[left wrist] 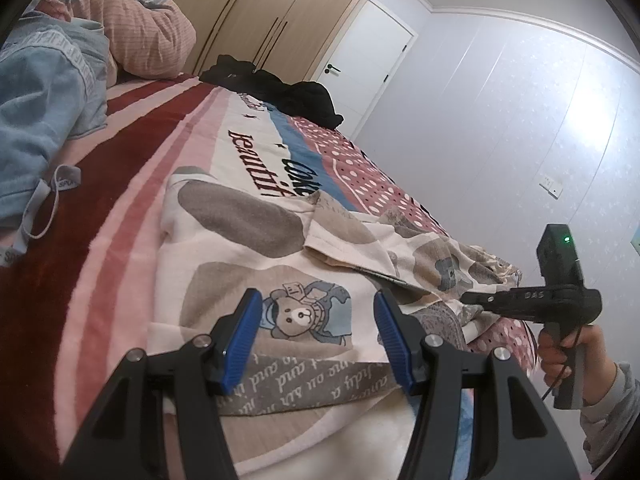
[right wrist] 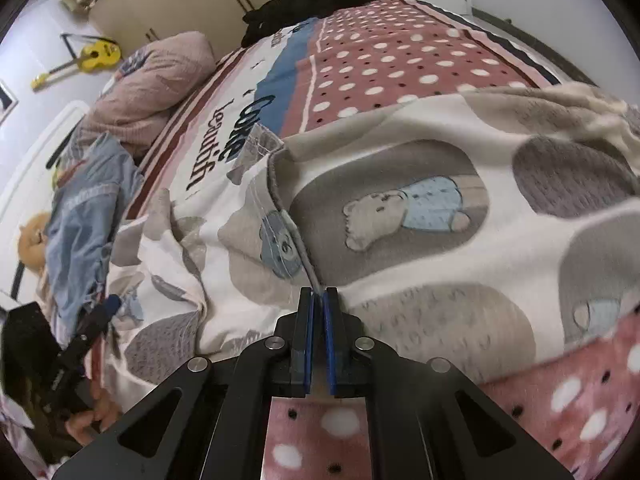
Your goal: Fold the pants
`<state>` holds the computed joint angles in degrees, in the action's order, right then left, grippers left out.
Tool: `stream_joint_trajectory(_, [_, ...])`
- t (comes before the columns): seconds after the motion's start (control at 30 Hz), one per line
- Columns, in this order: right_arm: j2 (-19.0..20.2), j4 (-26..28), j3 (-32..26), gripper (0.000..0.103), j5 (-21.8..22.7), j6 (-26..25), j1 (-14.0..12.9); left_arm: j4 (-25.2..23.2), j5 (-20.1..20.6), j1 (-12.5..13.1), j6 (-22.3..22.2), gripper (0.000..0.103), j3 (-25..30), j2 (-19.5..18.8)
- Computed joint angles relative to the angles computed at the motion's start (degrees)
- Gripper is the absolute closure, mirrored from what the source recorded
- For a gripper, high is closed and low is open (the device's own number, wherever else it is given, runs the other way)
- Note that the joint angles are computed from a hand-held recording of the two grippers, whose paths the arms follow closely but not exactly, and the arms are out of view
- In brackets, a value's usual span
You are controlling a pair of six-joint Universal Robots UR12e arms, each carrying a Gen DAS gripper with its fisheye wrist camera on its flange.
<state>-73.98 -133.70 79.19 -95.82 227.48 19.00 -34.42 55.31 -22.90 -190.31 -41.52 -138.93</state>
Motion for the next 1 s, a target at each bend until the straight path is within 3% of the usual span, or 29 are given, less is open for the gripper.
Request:
stream_joint_trajectory(0.2, [0.08,-1.4,-1.85,0.093,-2.3,-4.33,0.94,0.59,0.51,0.1,-0.78,0.047,-0.05,0.12])
stream_joint_trajectory(0.27, [1.23,-3.63,-3.36,0.067,-1.23,-7.5,1.15,1.66,1.09,0.21,-1.37,0.043,-0.52,0.41])
stream_joint_trajectory(0.3, [2.26,-4.16,-4.76,0.064,-0.58,-10.14,1.37,1.97,1.26,0.28,-1.55,0.043,-0.68,0.52])
stream_joint_trajectory(0.4, [5.48,-2.1,-9.38,0.063,1.39,-17.38,2.09,2.68,1.98,0.48,-2.04,0.043,-1.36,0.94])
stream_joint_trajectory(0.5, [9.05,1.7,-14.05,0.051,6.02,-23.85,2.35,3.16,2.46,0.71,-2.48,0.043,-1.98,1.26])
stream_joint_trajectory(0.67, [13.53,9.64,-19.62,0.051,1.67,-30.35,3.95,3.3,3.03,0.98,-2.95,0.043,-2.72,1.56])
stream_joint_trajectory(0.7, [13.96,10.41,-20.08,0.052,1.26,-30.63,4.07,3.41,3.04,1.03,-2.98,0.043,-2.9,1.64])
stream_joint_trajectory(0.73, [14.22,10.37,-20.26,0.06,0.02,-31.09,4.28,3.52,3.11,1.06,-2.96,0.043,-3.09,1.75])
stream_joint_trajectory(0.77, [14.34,10.03,-20.33,0.08,-2.58,-31.23,4.65,3.52,3.23,1.08,-2.85,0.043,-3.31,1.89])
stream_joint_trajectory(0.83, [14.16,9.88,-20.24,0.1,-5.66,-29.7,4.98,3.4,3.13,1.17,-2.36,0.043,-3.79,2.18])
stream_joint_trajectory(1.0, [12.82,7.07,-18.59,0.103,-10.69,-26.87,4.95,2.28,1.8,1.4,-0.13,0.043,-4.83,2.82])
